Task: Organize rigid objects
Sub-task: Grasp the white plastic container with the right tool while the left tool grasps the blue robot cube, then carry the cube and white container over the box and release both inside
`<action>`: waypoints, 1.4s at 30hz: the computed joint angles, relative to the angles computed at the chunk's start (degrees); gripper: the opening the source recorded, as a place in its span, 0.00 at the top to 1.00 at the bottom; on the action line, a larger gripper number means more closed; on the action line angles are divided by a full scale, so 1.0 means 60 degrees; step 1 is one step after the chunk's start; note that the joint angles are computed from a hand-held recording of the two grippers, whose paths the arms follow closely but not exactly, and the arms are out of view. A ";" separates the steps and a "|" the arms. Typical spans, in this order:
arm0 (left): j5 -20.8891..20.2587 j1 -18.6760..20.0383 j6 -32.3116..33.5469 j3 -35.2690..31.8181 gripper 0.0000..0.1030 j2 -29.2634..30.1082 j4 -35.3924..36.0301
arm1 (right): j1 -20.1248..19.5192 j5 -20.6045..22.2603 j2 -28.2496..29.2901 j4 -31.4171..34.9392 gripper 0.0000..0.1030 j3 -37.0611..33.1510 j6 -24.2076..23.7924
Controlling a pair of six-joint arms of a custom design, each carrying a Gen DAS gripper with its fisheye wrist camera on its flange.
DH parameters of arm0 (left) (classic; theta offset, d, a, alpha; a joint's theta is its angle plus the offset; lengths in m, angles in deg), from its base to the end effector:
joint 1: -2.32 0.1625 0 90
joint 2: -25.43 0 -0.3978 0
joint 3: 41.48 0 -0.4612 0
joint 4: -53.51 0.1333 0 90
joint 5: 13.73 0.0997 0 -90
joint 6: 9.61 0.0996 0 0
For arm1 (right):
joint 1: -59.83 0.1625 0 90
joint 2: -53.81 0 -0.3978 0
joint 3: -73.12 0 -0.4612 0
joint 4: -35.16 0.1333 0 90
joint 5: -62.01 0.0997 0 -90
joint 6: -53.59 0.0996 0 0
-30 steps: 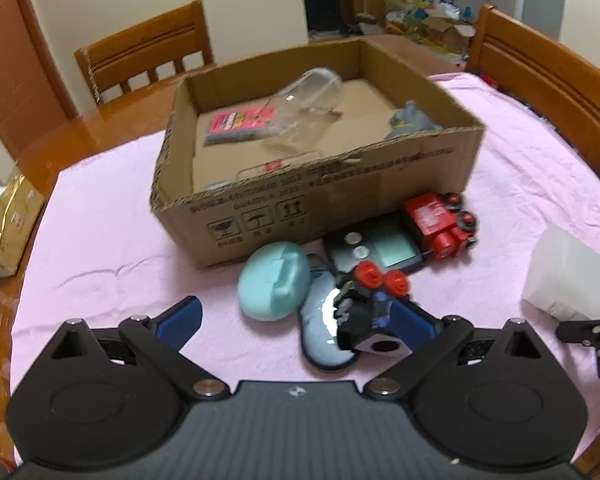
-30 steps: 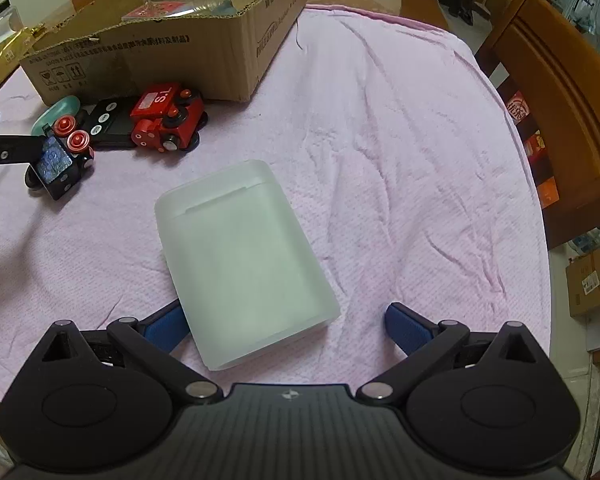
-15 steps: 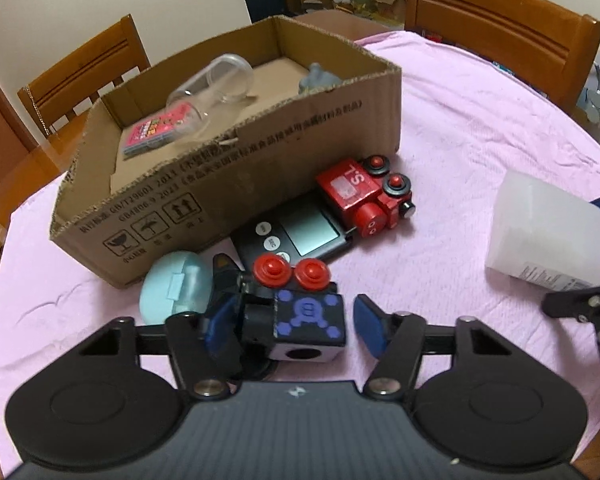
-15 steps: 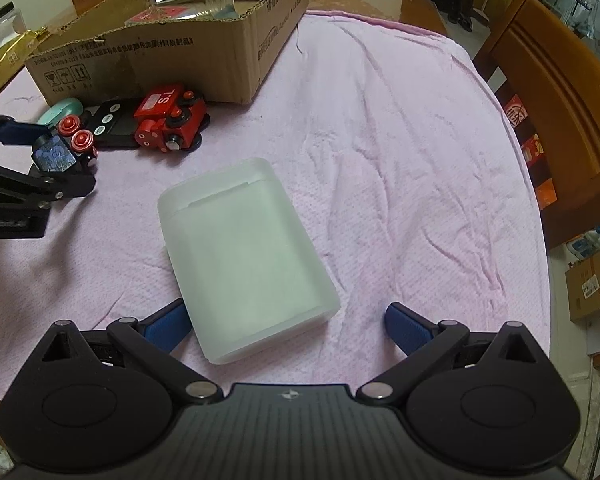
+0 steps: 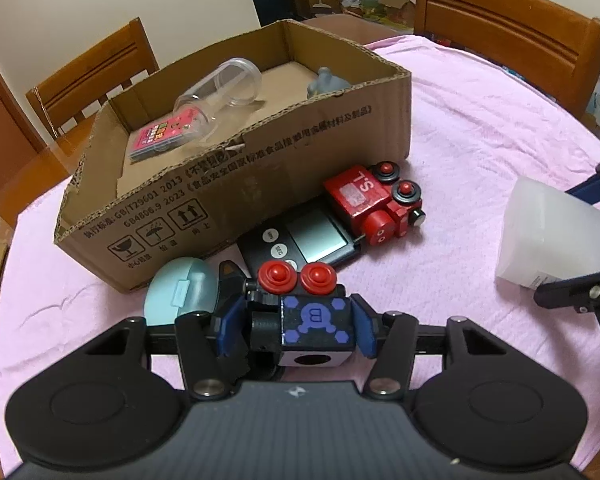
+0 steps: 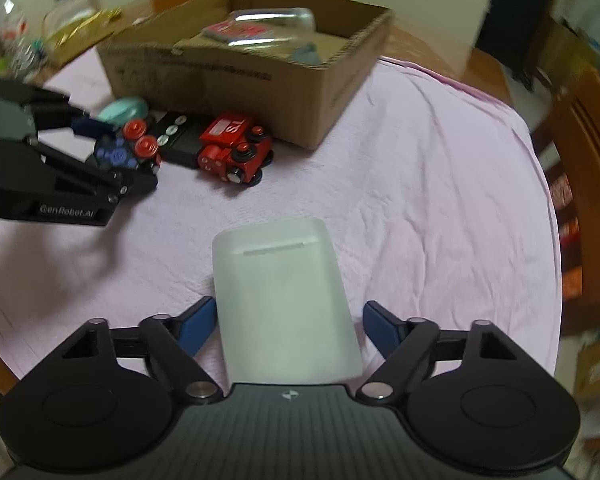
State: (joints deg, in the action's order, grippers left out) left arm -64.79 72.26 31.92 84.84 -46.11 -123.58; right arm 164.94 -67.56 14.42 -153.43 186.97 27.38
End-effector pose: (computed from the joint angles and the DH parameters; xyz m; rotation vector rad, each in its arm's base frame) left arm 0.0065 -0.5534 0.1509 0.9882 2.1243 -0.5099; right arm 0.2117 -0.5160 -0.0587 0.6700 -2.2966 0.4245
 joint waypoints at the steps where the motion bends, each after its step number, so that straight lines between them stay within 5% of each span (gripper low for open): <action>1: 0.0016 -0.0007 0.0032 0.0019 0.46 0.0006 -0.0064 | -0.0003 -0.0019 0.0018 0.0068 0.25 -0.0035 -0.0089; 7: -0.0109 0.0023 -0.0257 0.0008 0.48 -0.0148 0.0246 | -0.0040 0.0097 -0.0009 0.0386 0.30 -0.0088 -0.0169; 17: -0.1450 0.0236 -0.1783 0.0110 0.48 -0.1186 0.2937 | -0.0033 0.0247 -0.0203 0.0885 0.30 -0.0020 -0.0143; 28: -0.0839 -0.0011 -0.1666 0.0311 0.36 -0.0990 0.2374 | 0.0006 0.0318 -0.0216 0.1021 0.30 -0.0118 -0.0336; 42: -0.0704 -0.0038 -0.1908 0.0289 0.35 -0.0997 0.2513 | 0.0051 0.0186 -0.0133 0.1129 0.30 -0.0214 -0.0559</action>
